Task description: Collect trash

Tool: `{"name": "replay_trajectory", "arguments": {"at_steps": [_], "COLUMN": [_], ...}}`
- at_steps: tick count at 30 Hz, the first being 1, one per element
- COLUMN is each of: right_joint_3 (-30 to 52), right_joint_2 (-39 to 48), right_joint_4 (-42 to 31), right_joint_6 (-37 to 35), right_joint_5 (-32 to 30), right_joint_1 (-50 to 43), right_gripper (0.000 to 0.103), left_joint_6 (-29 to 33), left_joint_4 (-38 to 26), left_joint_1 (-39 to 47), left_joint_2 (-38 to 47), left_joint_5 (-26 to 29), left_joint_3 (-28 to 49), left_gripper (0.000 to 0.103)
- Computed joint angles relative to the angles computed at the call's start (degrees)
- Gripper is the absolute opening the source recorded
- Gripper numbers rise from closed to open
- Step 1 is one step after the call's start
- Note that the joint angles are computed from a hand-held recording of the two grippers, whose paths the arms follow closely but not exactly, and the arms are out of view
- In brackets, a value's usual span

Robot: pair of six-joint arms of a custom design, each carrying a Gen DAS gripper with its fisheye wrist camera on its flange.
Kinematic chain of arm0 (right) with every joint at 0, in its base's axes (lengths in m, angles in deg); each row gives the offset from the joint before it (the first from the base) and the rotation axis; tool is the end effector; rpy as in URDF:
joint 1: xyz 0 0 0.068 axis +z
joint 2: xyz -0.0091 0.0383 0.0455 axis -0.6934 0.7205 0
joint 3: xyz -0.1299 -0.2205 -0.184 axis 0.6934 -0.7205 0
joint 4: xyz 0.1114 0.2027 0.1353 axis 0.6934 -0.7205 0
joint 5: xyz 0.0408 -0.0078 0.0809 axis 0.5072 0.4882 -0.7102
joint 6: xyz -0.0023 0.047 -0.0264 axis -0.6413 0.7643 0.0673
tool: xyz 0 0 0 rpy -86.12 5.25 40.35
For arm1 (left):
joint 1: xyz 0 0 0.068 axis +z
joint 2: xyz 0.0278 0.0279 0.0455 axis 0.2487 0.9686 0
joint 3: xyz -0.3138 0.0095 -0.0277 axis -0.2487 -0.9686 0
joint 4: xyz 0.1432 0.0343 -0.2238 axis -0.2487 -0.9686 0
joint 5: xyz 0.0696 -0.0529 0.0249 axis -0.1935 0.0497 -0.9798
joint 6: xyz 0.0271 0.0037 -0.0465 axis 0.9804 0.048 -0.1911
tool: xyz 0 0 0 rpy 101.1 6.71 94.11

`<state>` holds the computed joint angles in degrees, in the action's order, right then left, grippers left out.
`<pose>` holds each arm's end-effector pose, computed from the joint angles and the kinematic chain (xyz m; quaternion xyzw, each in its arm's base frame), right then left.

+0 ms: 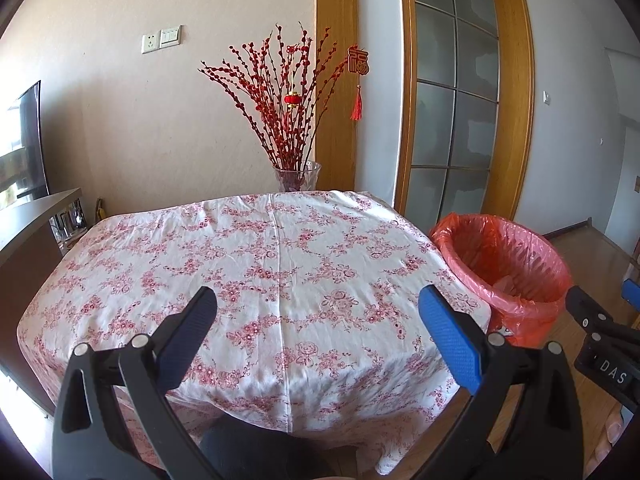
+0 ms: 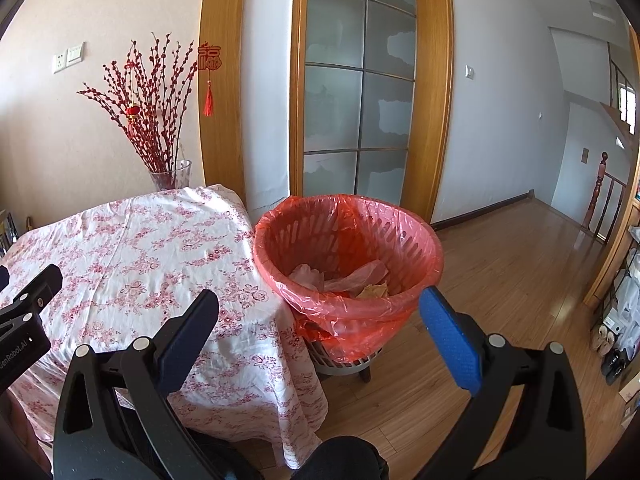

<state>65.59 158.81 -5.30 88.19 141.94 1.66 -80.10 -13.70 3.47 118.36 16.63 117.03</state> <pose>0.2742 0.2368 0.0709 0.1676 0.8301 -0.1137 0.5195 0.3575 -0.0689 0.1204 0.0775 0.8470 -0.0498 0.5235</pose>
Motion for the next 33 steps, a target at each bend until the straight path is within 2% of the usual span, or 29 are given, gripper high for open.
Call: {"name": "replay_trajectory", "arguments": {"at_steps": [33], "right_joint_3": [0.7], "right_joint_2": [0.3], "right_joint_4": [-0.4], "right_joint_6": [-0.1], "right_joint_5": [-0.3], "right_joint_1": [-0.1], "right_gripper": [0.100], "left_joint_6": [-0.2], "left_joint_4": [0.4], "left_joint_1": [-0.6], "left_joint_2": [-0.2], "left_joint_5": [-0.5], "left_joint_3": [-0.3], "left_gripper": [0.099]}}
